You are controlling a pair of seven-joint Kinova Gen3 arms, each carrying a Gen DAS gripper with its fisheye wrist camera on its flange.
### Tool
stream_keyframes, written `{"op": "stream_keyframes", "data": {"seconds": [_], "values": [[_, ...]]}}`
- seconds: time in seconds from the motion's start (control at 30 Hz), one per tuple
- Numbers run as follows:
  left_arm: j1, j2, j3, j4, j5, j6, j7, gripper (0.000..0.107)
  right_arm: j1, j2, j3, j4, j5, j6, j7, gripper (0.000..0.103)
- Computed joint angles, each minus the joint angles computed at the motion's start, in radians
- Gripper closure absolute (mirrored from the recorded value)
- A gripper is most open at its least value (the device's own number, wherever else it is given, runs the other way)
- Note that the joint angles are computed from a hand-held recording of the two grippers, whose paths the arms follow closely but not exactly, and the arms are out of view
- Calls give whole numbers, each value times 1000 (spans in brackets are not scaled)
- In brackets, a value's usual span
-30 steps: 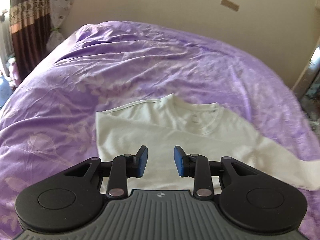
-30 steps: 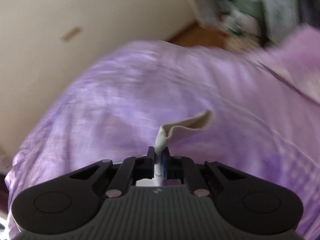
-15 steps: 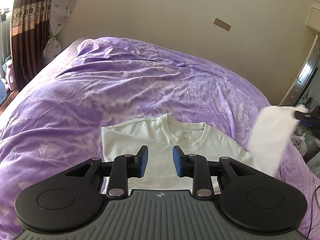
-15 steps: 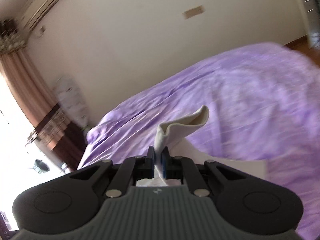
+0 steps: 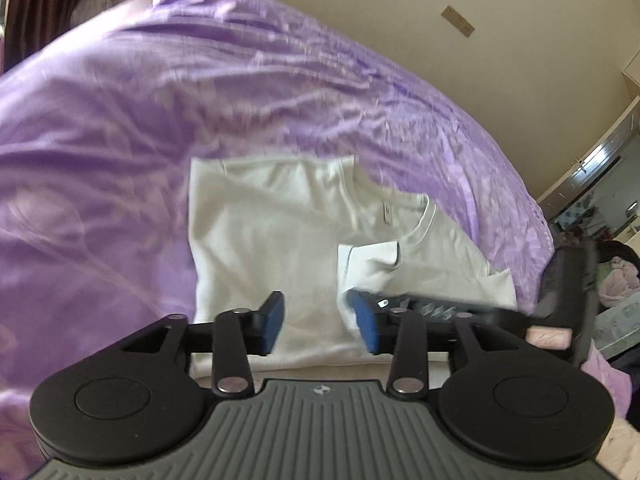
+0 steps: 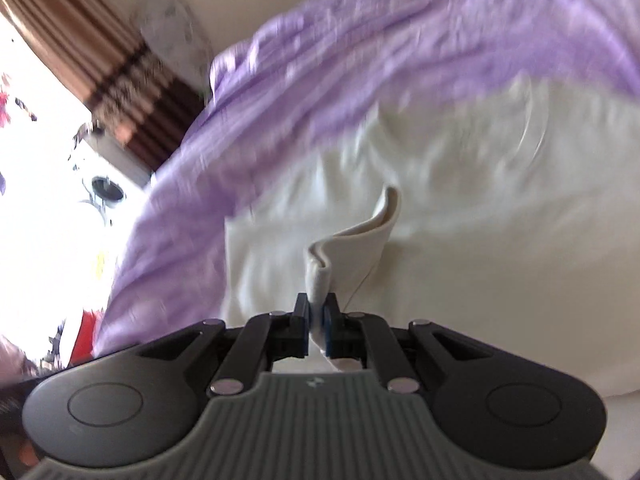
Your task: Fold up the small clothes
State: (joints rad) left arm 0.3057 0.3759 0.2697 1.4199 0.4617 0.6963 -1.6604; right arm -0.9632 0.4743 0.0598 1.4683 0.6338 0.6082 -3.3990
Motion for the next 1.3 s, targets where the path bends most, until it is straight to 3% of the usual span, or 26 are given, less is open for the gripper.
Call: {"op": "stream_keyframes", "data": {"seconds": [0.13, 0.23, 0.37, 0.47, 0.63, 0.73, 0.83, 0.97, 1.03, 1.13, 1.2, 1.3], "values": [[14, 60, 0, -47, -15, 37, 3, 54, 67, 45, -55, 9, -81, -74, 109, 94], [26, 97, 1, -86, -27, 56, 14, 52, 84, 27, -61, 27, -123, -90, 173, 70], [33, 155, 11, -141, -7, 68, 35, 44, 68, -39, -49, 34, -143, 8, 267, 59], [56, 190, 0, -179, -19, 65, 80, 44, 53, -136, -44, 114, -108, 58, 241, 57], [39, 211, 60, -201, -31, 42, 91, 44, 57, -284, -72, 261, -15, 129, 128, 55], [157, 192, -23, -252, -137, 65, 87, 43, 69, -330, -108, 312, 8, 211, 103, 55], [289, 197, -111, -319, -259, 104, 100, 34, 95, -355, -144, 356, 3, 272, 76, 55], [381, 270, -119, -472, -421, 239, 158, 34, 117, -429, -197, 451, 40, 319, -46, 55], [446, 320, -160, -562, -498, 320, 221, 34, 124, -477, -235, 494, 61, 354, -113, 54], [509, 368, -198, -631, -586, 384, 254, 48, 143, -531, -291, 526, 36, 430, -128, 46], [551, 390, -237, -667, -650, 427, 284, 85, 156, -561, -324, 540, 2, 466, -105, 39], [512, 367, -207, -654, -630, 409, 308, 104, 174, -580, -367, 550, -51, 496, -47, 29]]}}
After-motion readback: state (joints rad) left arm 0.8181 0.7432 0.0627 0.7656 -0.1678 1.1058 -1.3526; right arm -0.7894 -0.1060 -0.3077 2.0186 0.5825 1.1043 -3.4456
